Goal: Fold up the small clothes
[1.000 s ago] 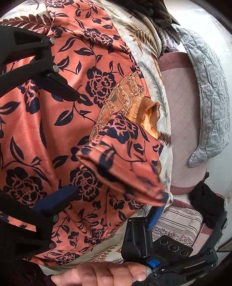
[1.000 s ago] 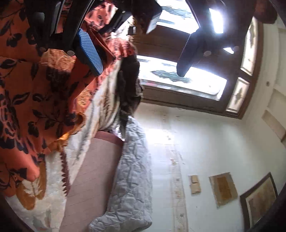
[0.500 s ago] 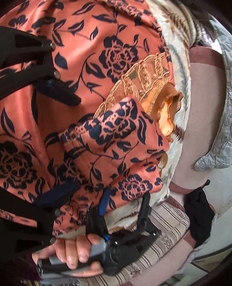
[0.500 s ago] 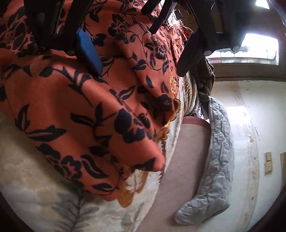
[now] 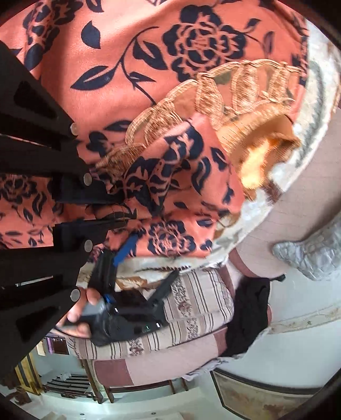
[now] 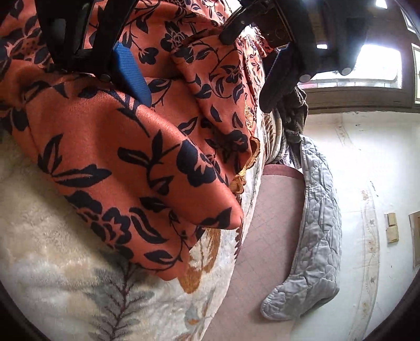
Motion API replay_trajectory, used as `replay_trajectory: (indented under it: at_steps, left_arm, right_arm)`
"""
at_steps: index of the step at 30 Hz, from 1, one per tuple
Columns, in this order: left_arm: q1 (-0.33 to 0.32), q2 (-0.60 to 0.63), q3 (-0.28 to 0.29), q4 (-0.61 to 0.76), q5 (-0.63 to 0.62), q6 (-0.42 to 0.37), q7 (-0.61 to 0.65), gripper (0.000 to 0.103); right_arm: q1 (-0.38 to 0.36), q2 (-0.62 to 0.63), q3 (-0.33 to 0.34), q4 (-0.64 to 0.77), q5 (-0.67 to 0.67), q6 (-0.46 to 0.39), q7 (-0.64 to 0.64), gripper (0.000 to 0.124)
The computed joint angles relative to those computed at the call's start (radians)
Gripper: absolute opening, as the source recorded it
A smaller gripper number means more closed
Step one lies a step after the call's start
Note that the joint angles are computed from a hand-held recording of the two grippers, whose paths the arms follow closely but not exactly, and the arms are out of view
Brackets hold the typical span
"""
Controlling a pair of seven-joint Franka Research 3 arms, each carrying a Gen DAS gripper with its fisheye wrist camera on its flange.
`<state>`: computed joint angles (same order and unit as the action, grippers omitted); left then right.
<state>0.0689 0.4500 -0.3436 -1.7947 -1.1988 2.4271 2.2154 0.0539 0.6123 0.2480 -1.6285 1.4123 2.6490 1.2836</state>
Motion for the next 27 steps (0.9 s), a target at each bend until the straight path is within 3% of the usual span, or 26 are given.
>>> replay_trajectory:
  at_steps: [4, 10, 12, 14, 16, 19, 24, 27]
  left_arm:
    - [0.010, -0.076, -0.011, -0.011, -0.089, -0.003, 0.045, 0.009]
    - [0.010, -0.241, 0.053, -0.075, -0.293, 0.014, 0.115, 0.009]
    - [0.015, -0.302, 0.087, -0.129, -0.423, 0.060, 0.155, 0.010]
    - [0.006, -0.311, 0.129, -0.148, -0.480, 0.158, 0.098, 0.011]
    - [-0.010, -0.282, 0.170, -0.159, -0.406, 0.262, -0.092, 0.019]
    - [-0.002, -0.266, 0.206, -0.231, -0.217, 0.314, -0.342, 0.019]
    - [0.028, -0.275, 0.200, -0.332, -0.250, 0.340, -0.291, 0.019]
    - [0.010, -0.262, 0.195, -0.326, -0.158, 0.396, -0.309, 0.019]
  right_arm:
    - [-0.007, -0.006, 0.005, -0.007, 0.018, -0.006, -0.017, 0.087]
    - [-0.012, -0.015, 0.008, -0.017, 0.070, -0.029, -0.062, 0.087]
    - [-0.006, -0.018, 0.004, -0.019, 0.071, -0.037, -0.060, 0.087]
    - [-0.001, -0.021, 0.001, -0.022, 0.069, -0.042, -0.059, 0.087]
    - [0.002, -0.025, -0.002, -0.024, 0.068, -0.048, -0.060, 0.087]
    - [0.019, -0.033, -0.016, -0.027, 0.029, -0.035, -0.042, 0.087]
    - [0.036, -0.024, -0.020, -0.010, -0.032, -0.013, -0.004, 0.087]
    - [0.046, -0.009, -0.021, 0.006, -0.080, -0.007, 0.041, 0.087]
